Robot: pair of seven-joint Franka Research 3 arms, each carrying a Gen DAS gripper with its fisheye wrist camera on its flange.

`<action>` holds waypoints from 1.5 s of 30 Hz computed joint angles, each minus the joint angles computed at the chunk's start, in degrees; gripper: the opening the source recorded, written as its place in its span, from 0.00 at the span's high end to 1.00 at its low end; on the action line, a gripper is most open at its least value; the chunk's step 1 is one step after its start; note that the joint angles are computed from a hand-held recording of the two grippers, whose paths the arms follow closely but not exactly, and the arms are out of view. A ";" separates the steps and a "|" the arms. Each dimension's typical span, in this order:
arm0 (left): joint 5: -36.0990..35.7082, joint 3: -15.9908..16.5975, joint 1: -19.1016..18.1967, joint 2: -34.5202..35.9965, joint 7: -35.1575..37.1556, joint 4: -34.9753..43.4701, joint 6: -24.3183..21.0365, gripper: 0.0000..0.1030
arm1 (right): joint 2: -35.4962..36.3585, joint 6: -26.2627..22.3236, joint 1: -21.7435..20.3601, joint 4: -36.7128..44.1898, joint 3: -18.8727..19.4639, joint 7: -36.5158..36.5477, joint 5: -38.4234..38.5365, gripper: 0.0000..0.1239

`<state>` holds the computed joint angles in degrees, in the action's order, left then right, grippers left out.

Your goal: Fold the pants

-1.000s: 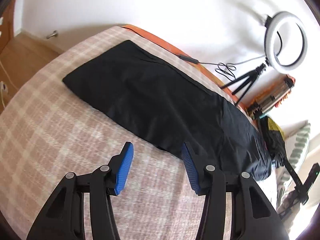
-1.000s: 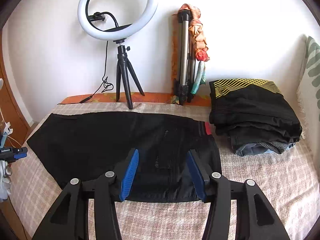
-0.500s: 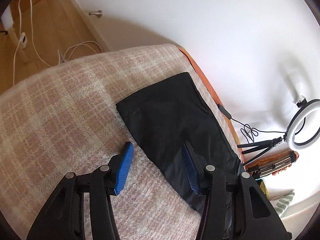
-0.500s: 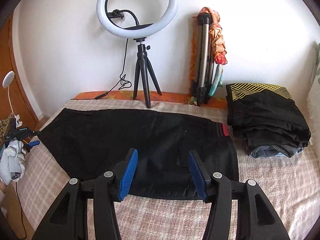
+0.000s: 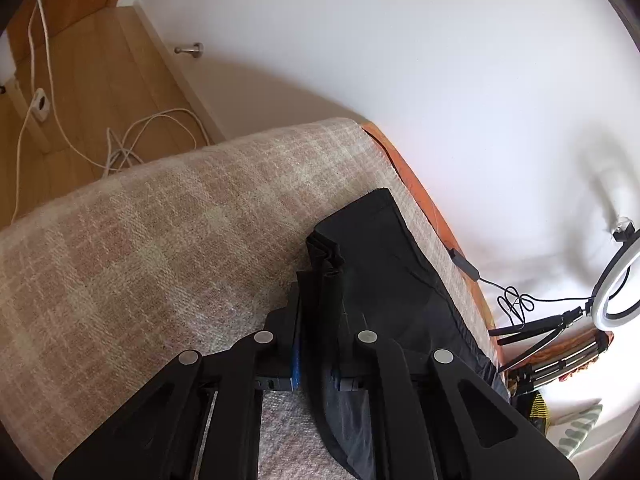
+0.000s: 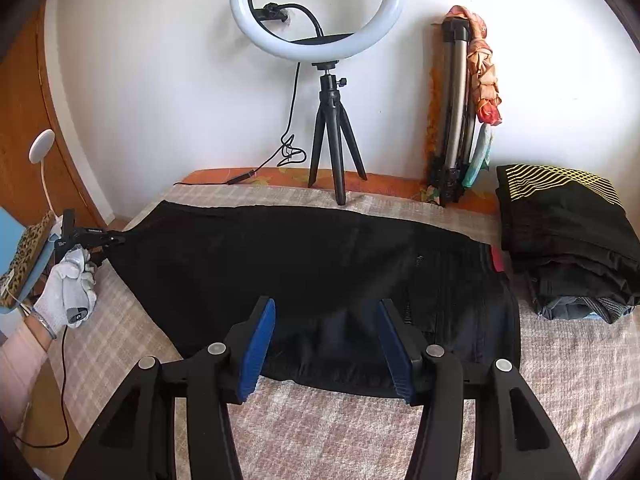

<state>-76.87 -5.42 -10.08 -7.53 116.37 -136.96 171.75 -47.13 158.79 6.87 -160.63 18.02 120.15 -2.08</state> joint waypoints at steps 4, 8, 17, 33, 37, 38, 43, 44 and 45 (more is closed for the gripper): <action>2.89 -0.89 -2.01 -1.53 4.96 -0.80 3.48 0.94 | 5.72 0.67 3.68 3.39 -3.94 -4.61 1.97 0.55; 17.27 -3.23 -2.49 -3.38 0.51 -3.68 6.89 0.95 | 15.91 1.96 9.62 10.27 -9.99 -13.89 6.52 0.46; 34.14 -3.39 -5.70 -5.15 -4.22 -6.96 9.88 0.95 | 46.53 -6.97 23.13 42.10 -21.28 -45.73 43.99 0.46; 49.73 0.47 -12.36 -6.89 -11.05 -9.18 9.66 0.95 | 75.89 -13.99 17.81 77.06 -10.45 -36.95 41.22 0.46; 52.94 1.68 -13.92 -7.21 -13.05 -9.44 9.11 0.95 | 76.36 -15.84 17.54 78.02 -11.18 -30.81 33.89 0.79; 53.49 2.27 -14.66 -7.31 -13.43 -9.39 8.88 0.95 | 76.14 -16.11 17.54 77.80 -11.36 -29.65 31.98 0.86; 53.44 8.23 -22.20 -8.32 -13.96 -8.40 7.01 0.95 | 72.96 -15.79 17.62 74.74 -12.12 -27.91 23.61 0.98; 53.46 9.17 -23.61 -8.51 -14.02 -8.11 6.69 0.95 | 72.03 -15.82 17.36 73.96 -12.19 -27.90 22.70 0.99; 53.39 9.82 -24.76 -8.59 -14.12 -7.65 6.27 0.95 | 71.12 -15.70 17.17 73.17 -12.21 -27.86 21.95 0.99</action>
<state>-23.48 4.40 -34.84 -16.12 102.24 -144.61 178.02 24.00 143.09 24.04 -87.45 5.80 92.30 19.87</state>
